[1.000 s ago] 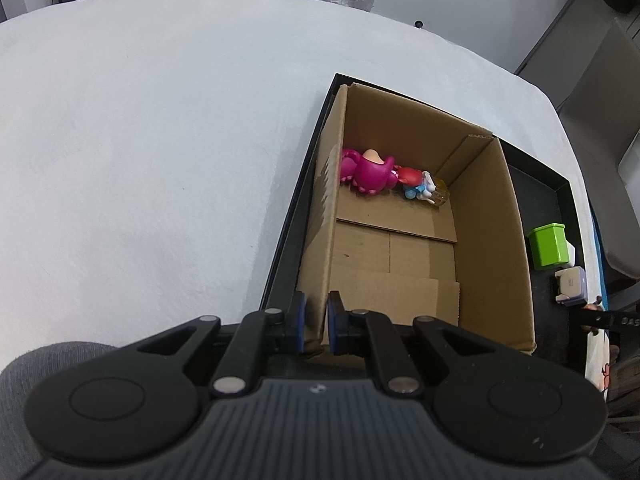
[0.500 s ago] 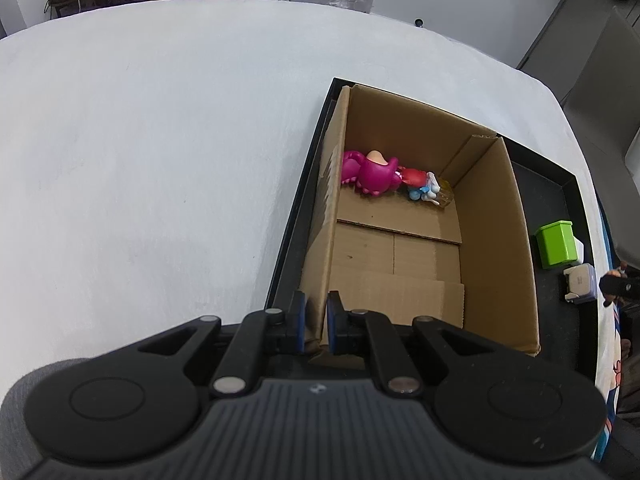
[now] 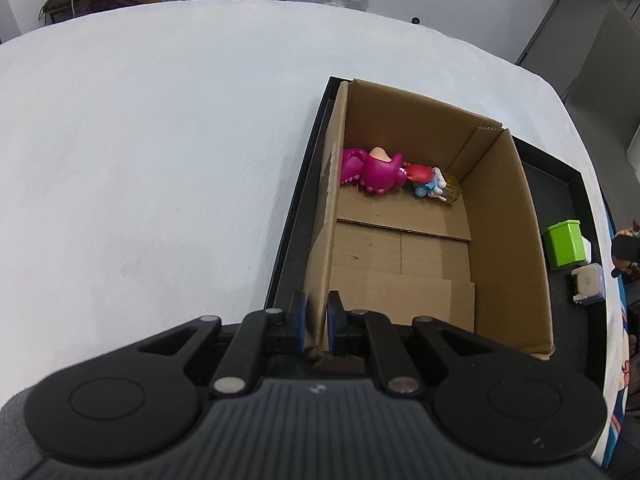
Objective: Organize rigid objects
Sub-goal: 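Carry the brown-haired doll into the box and open the right tool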
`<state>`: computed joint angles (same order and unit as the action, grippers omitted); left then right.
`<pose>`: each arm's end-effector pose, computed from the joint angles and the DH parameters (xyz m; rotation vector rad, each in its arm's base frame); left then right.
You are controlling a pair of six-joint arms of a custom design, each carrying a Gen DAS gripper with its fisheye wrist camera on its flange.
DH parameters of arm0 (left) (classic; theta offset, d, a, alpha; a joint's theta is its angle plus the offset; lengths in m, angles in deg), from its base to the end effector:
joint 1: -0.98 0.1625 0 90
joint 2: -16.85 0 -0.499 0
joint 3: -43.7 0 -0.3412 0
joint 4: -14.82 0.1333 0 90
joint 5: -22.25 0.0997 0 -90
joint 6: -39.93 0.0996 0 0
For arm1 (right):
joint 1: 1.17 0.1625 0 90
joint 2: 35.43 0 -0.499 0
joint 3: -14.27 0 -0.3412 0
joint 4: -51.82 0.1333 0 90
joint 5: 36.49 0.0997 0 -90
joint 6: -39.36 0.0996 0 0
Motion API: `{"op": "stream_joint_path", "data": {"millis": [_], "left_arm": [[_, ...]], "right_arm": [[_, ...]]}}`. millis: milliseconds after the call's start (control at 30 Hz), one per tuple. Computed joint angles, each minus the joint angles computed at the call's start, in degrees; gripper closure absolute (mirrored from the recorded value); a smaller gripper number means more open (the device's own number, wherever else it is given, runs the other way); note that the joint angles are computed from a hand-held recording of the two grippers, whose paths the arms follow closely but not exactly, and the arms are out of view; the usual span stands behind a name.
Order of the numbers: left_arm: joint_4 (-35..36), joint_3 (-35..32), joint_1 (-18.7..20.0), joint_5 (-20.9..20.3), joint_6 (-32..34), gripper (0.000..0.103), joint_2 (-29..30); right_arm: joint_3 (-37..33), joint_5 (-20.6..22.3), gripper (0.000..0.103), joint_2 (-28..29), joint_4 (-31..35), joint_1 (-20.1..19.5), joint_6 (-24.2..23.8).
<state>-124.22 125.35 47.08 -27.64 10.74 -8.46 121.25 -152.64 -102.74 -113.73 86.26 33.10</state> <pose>-0.3635 -0.6625 0.0036 0.3741 2.4477 -0.4112 0.0629 -0.5917 0.3911 -0.1091 -2.5442 0.7743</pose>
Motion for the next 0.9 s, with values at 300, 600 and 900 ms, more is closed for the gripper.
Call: {"op": "stream_joint_path", "data": {"millis": [300, 600, 900], "left_arm": [[-4.7, 2.6, -0.5, 0.2, 5.5, 0.095, 0.0], [-4.9, 3.1, -0.6, -0.9, 7.5, 0.095, -0.4], [-4.2, 3.7, -0.6, -2.5, 7.8, 0.094, -1.2]], "right_arm": [[-1.0, 1.7, 0.060, 1.3, -1.5, 1.9, -0.9], [-2.3, 3.5, 0.060, 3.1, -1.3, 2.9, -0.5], [-5.3, 4.6, 0.060, 6.4, 0.7, 3.2, -0.8]]}}
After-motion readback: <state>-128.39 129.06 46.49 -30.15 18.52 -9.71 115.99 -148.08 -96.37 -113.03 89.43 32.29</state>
